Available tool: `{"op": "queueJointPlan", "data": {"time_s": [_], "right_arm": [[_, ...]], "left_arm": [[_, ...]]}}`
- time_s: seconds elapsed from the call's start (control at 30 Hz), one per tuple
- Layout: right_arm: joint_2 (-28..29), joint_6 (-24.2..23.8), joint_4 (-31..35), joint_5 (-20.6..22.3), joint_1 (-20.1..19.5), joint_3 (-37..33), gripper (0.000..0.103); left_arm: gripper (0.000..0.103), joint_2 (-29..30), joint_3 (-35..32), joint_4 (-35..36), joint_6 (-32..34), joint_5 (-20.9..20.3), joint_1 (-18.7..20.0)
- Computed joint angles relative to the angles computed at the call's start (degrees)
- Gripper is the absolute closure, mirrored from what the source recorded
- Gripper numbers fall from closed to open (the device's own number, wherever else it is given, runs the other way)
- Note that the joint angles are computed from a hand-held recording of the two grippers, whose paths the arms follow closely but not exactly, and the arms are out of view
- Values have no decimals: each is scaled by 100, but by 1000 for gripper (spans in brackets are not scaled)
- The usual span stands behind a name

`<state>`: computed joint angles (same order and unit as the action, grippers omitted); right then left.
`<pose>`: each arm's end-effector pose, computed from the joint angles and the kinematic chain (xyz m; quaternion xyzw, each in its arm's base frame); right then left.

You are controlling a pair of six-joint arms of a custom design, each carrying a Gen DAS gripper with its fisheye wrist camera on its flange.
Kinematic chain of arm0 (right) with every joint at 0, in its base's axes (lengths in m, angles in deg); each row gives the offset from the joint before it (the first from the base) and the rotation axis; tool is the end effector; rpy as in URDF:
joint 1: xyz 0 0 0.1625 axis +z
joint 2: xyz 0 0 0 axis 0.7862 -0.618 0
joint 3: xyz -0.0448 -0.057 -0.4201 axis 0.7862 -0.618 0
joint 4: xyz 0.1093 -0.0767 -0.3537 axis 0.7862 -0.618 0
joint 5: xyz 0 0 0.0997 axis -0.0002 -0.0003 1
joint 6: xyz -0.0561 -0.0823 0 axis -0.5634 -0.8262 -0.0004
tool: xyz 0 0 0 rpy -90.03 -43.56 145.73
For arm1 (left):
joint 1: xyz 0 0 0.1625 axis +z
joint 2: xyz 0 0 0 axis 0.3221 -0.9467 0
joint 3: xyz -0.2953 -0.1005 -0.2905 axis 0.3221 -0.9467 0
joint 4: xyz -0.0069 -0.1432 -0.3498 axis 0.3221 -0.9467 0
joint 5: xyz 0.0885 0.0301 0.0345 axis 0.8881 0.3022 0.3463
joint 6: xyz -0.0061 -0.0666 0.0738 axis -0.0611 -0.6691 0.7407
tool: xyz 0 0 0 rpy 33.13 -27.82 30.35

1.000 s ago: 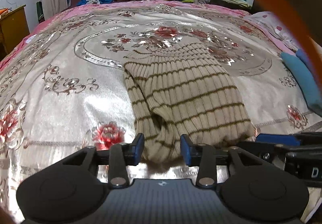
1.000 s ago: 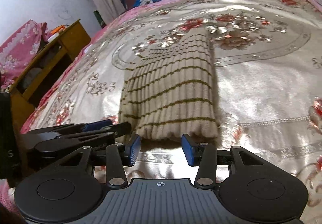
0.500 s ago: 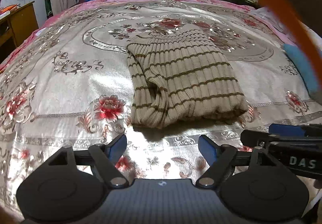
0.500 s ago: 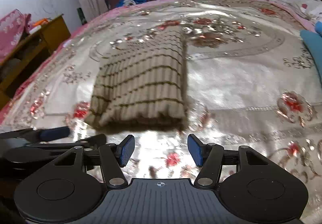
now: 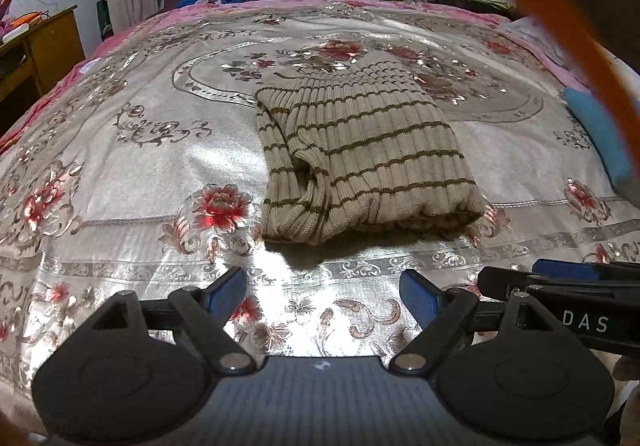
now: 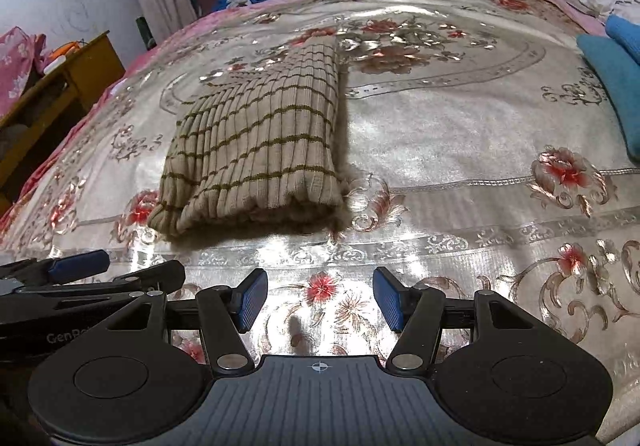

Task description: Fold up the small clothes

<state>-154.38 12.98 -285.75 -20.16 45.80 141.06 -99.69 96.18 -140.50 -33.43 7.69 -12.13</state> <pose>0.1476 -0.3074 0.1917 0.2801 -0.9171 0.2160 0.1837 -0.2794 -0.2385 0.0513 -0.0132 0.8333 -0.3911 0.3905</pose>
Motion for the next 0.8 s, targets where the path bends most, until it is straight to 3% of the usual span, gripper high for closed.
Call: {"op": "queueJointPlan", "data": {"time_s": [0.8], "right_arm": [[-87, 10, -4, 93, -52, 58, 45]], "left_arm": [[10, 87, -115, 456, -386, 107, -159]]}}
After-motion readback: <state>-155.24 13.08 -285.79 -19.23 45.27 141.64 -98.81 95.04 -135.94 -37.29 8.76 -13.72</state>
